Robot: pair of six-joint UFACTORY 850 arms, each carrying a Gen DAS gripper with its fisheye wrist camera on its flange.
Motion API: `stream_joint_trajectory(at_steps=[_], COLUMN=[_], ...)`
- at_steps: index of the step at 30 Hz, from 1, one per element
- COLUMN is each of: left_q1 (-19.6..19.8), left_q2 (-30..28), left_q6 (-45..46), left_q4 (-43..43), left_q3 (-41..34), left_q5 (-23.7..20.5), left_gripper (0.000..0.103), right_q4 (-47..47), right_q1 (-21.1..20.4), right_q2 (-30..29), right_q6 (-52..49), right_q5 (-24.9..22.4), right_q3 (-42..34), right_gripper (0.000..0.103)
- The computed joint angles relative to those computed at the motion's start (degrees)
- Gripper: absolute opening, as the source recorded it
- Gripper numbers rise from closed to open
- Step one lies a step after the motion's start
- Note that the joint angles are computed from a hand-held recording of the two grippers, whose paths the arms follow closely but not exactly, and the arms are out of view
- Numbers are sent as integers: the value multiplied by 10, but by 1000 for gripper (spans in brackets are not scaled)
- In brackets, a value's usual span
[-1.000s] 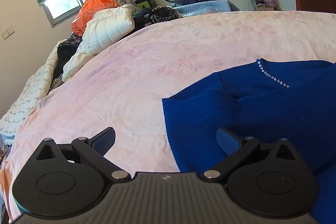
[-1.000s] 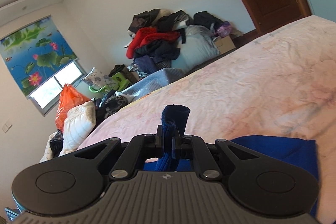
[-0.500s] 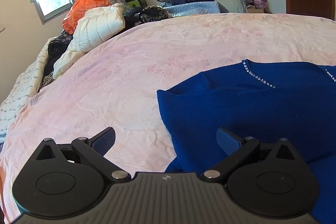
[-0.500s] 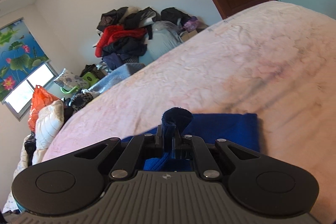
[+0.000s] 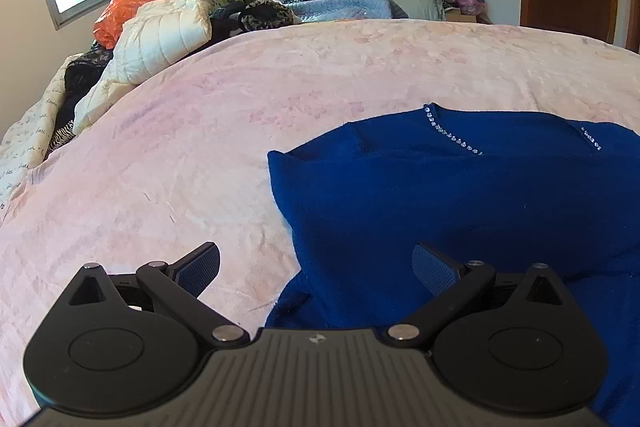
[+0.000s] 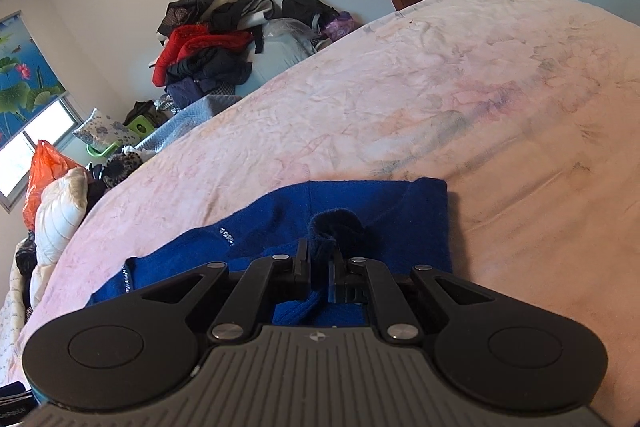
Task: Fold small clothes
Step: 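Lower the sleeve onto the sweater and open the right gripper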
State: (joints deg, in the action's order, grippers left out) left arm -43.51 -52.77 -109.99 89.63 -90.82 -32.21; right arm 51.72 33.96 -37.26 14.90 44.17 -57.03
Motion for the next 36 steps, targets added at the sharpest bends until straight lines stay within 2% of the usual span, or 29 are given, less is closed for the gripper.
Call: stream_joint_trajectory(at_steps=[7,10,15,17,21,23,26,27,28,30,33,36], left_q1=[-2,-2,-3,-4,-4,-3,-5,-7,-10,-15,-17,-17], left_q2=[8,10,13,18,34,43,50,51,52,52,55,55], left_q6=[-3,-8,-11,-19,-59,-92,-124,-130,-131,-125,-141,-156], left_q4=[2,6,8,14,53,85,119,130,135,136,158,165], left_q3=[12,15,20,27,50,63,75,79,82,85,95,100], left_q5=[9,12,17,24,55,81,111,114,114,111,113,121], left_gripper=[103,103,103,103,103,103,103,103,103,103,103,103], right_q4=[-1,9,15,31,172,152,84,69,64,109,114,106], right_q1=[-4,-4,-5,-4,31,39,37,33,29,26,32,43], right_q2=[-5,-5,-3,-1,-3,1,5,3,-2,-17,-14,-6], right_q6=[-6,-13,-11,-16,-121,-136,-162,-174,-188,-244,-205,-185], right_q5=[-5,-7,-5,-1,81,98,61,35,8,-32,-13,7], right_q3=[-3,-3,4,7,-2,3,-1,-8,-17,-43,-34,-20], right_gripper=[13,20,23,29,30,30,31,35,39,39,40,56])
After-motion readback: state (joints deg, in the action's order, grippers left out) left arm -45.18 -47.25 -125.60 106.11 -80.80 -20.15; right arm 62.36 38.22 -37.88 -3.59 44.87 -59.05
